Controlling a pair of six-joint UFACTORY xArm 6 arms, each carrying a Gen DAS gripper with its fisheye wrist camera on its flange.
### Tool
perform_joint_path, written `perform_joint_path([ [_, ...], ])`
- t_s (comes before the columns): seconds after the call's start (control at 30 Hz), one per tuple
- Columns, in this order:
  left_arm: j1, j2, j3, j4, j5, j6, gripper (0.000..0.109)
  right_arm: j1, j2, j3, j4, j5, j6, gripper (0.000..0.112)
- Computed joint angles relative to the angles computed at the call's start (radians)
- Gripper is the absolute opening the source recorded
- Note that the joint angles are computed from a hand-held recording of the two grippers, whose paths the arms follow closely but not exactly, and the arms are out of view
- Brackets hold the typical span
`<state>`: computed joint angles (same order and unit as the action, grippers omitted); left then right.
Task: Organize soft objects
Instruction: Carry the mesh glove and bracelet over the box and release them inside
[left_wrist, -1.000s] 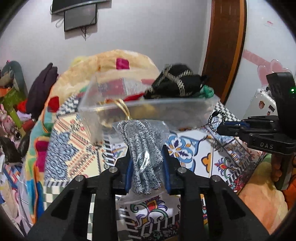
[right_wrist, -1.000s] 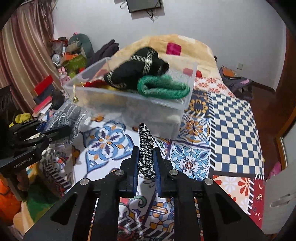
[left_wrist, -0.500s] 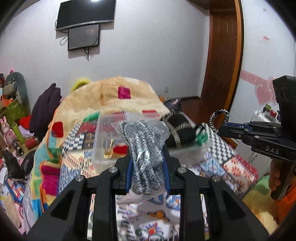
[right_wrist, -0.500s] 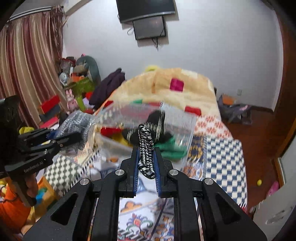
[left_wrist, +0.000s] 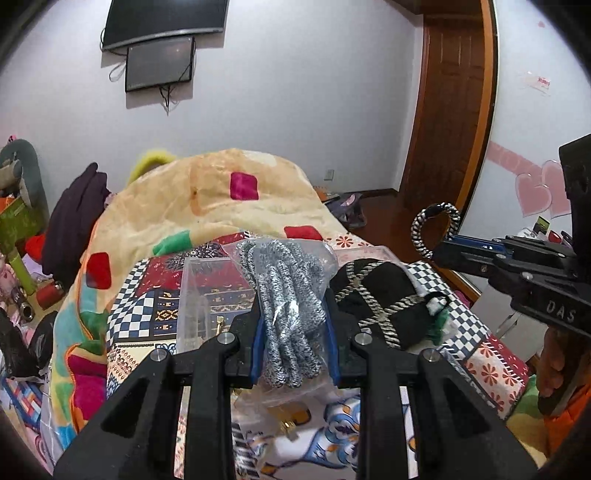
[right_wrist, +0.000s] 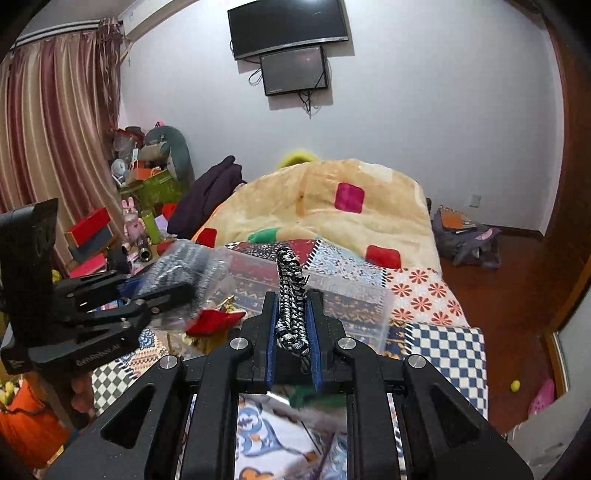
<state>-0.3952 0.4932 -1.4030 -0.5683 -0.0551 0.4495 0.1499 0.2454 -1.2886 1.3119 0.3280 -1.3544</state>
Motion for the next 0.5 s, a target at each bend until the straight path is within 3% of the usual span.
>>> perform_joint_path([
  [0.37,0.026,0.122,-0.15,-0.002,0.139,0.022,0.027,0.031,0.141,-0.111,-0.214,0.01,0.171,0.014],
  [0.5,0.027,0.132,-0.15,0.091,0.141,-0.044,0.027,0.033,0.154,-0.11,-0.263,-0.004,0.212,0.022],
])
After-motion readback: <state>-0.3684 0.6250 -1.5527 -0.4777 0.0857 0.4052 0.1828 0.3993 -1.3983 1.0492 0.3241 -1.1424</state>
